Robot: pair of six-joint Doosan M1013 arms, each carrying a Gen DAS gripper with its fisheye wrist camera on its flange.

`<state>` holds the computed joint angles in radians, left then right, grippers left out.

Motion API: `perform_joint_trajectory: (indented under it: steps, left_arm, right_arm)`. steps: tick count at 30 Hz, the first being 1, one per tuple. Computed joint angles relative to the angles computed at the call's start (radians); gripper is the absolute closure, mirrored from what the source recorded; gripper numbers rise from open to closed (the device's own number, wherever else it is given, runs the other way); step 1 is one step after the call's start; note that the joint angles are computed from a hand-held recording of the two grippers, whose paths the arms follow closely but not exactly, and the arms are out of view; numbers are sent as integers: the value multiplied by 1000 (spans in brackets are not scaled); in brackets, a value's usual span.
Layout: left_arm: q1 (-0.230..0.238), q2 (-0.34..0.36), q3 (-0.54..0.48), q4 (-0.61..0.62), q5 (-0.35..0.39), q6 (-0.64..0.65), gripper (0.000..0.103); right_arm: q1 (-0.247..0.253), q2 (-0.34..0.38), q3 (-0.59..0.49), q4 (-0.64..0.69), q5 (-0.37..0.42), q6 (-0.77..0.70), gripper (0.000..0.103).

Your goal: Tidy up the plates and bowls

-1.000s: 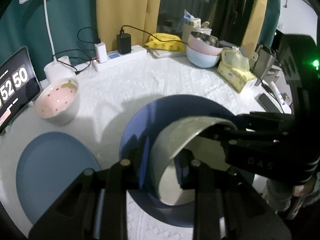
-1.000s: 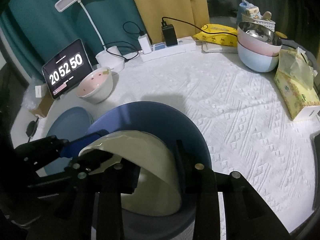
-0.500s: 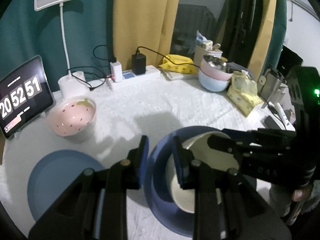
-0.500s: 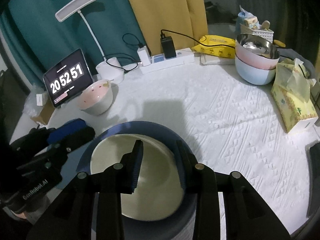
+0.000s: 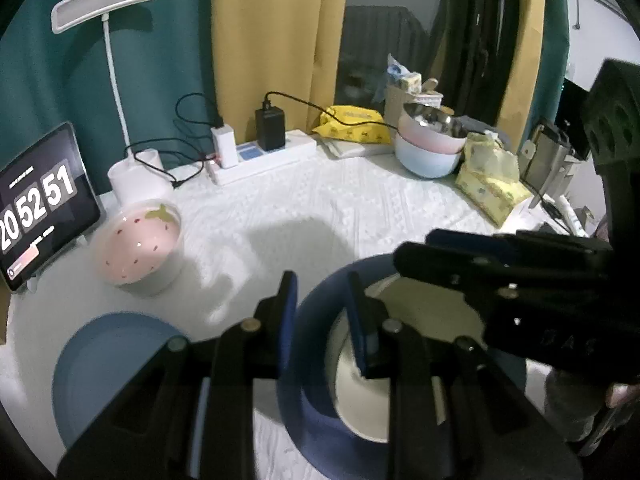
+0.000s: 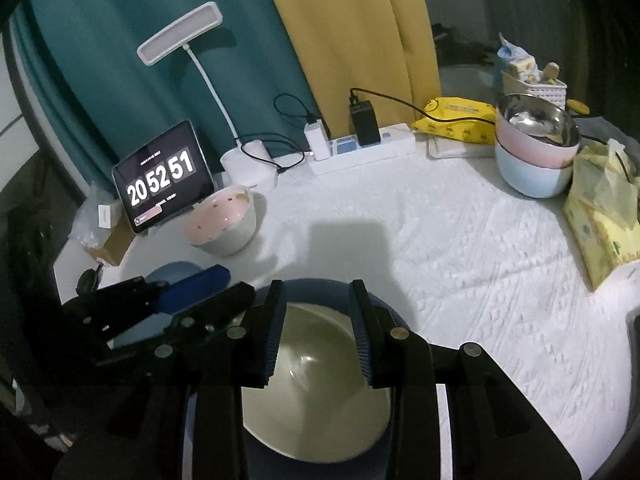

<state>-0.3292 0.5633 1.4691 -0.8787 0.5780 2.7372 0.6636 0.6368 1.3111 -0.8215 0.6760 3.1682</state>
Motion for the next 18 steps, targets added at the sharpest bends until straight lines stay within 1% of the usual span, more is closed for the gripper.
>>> perform_joint_trajectory:
  steps: [3, 7, 9, 11, 13, 14, 15, 16, 17, 18]
  left_arm:
    - [-6, 7, -8, 34, -8, -28, 78]
    - [-5, 16, -22, 26, 6, -24, 78]
    - [-11, 15, -18, 47, -20, -30, 78]
    - [-18, 16, -18, 91, -39, -62, 78]
    - [-18, 23, -25, 102, -22, -77, 78]
    - [-18, 28, -33, 115, 1, -91, 78]
    - [-19, 30, -34, 121, 9, -94, 77]
    - [-24, 27, -27, 127, -12, -88, 77]
    - [-27, 25, -21, 122, -25, -73, 77]
    - [-29, 24, -19, 130, -29, -78, 77]
  right_arm:
    - [-3, 9, -8, -8, 11, 3, 69]
    - [-8, 16, -14, -10, 15, 1, 69]
    - [-7, 21, -20, -11, 28, -8, 69]
    - [0, 37, -45, -25, 92, -38, 69]
    - [5, 50, -63, -32, 145, -69, 69]
    - [8, 59, -75, -27, 179, -98, 69]
    - [5, 62, -78, -4, 186, -125, 69]
    - [-1, 66, -82, 40, 187, -165, 67]
    - [0, 71, -87, 46, 202, -185, 65]
    - [-2, 68, -83, 52, 196, -184, 65]
